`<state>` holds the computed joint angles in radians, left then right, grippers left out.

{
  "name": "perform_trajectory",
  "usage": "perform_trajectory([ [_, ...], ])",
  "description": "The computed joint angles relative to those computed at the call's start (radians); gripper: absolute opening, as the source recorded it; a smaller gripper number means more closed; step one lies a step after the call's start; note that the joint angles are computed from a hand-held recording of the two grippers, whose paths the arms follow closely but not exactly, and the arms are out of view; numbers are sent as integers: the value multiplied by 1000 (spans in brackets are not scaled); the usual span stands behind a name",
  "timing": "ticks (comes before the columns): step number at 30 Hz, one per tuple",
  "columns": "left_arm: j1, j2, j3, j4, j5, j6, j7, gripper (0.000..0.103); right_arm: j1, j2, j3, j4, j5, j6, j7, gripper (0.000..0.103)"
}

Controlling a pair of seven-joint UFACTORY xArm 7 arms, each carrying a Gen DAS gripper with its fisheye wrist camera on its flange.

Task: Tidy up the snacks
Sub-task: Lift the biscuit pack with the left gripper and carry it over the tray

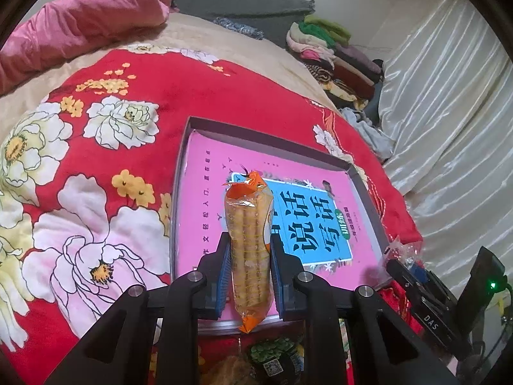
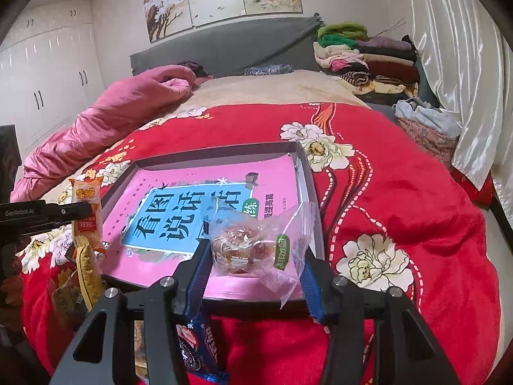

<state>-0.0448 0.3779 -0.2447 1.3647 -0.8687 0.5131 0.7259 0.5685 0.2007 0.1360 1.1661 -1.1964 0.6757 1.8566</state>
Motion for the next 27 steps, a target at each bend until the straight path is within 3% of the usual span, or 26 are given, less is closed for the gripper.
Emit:
perform_trajectory([
  [15,-15,8,8,-5,79,-9,-46,23,7,59,-25,36,97,-38,-112,52],
  [27,-20,23,4,-4,153,0,-87,23,20,46,-32,24,114,-16,-115,52],
])
